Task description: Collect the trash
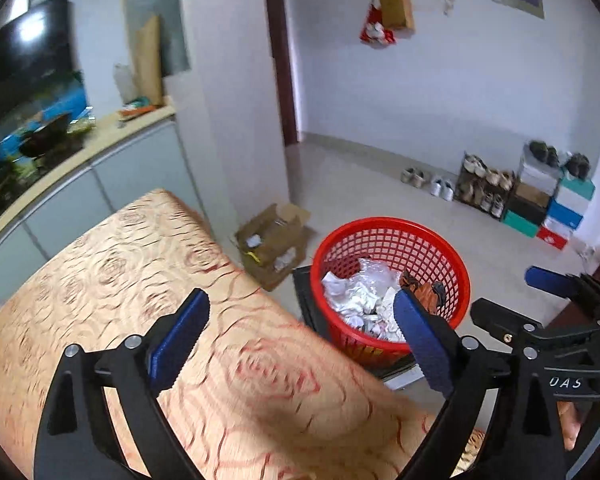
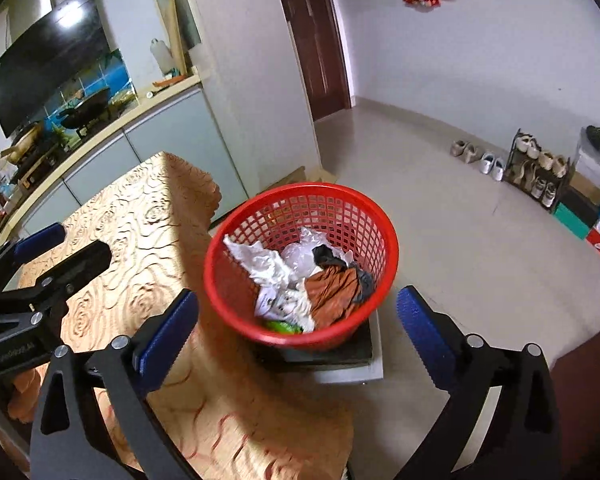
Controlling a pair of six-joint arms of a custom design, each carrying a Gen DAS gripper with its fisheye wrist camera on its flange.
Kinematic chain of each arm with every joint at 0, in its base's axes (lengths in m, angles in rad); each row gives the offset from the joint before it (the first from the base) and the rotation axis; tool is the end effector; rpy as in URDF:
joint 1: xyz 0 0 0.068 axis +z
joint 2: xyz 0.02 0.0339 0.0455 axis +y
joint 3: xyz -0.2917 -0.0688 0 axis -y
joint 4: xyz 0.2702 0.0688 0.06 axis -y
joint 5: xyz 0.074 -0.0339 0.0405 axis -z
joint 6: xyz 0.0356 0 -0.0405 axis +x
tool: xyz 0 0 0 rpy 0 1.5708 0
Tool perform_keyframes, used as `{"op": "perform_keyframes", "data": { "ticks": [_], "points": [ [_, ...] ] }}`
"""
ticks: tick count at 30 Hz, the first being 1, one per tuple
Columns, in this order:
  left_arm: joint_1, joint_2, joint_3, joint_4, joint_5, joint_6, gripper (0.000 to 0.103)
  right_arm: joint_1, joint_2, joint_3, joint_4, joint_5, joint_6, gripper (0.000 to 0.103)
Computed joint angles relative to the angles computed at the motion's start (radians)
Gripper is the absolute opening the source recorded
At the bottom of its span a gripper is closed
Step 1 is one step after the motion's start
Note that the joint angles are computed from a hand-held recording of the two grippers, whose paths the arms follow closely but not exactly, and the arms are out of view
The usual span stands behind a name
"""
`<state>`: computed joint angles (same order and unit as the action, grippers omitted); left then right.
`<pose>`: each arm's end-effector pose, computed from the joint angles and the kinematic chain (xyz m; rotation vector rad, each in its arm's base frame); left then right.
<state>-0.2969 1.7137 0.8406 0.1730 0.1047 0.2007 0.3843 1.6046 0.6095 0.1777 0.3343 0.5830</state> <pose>0.3477 -0.1103 0.1632 0.6129 2.1877 -0.1697 0.2834 0.1020 0.1325 0.3854 2.3002 0.0805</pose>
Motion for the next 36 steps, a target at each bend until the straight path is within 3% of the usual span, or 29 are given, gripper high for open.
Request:
{"op": "perform_keyframes", "data": {
  "ticks": [7, 15, 23, 36],
  "points": [
    [0.019, -0.206, -0.205, 0.037, -0.075, -0.039, 0.091, 0.185, -0.099, -0.039, -0.144, 0.17, 0.103, 0.096],
    [0.029, -0.379, -0.367, 0.038, -0.085, -0.072, 0.091, 0.361, -0.166, -0.077, -0.252, 0.314, 0.268, 0.096],
    [0.03, -0.463, -0.46, 0.047, -0.095, -0.088, 0.091, 0.435, -0.189, -0.132, -0.277, 0.335, 0.375, 0.096],
    [-0.006, -0.572, -0.504, 0.012, -0.124, -0.116, 0.091, 0.461, -0.253, -0.148, -0.311, 0.375, 0.402, 0.096]
  ]
}}
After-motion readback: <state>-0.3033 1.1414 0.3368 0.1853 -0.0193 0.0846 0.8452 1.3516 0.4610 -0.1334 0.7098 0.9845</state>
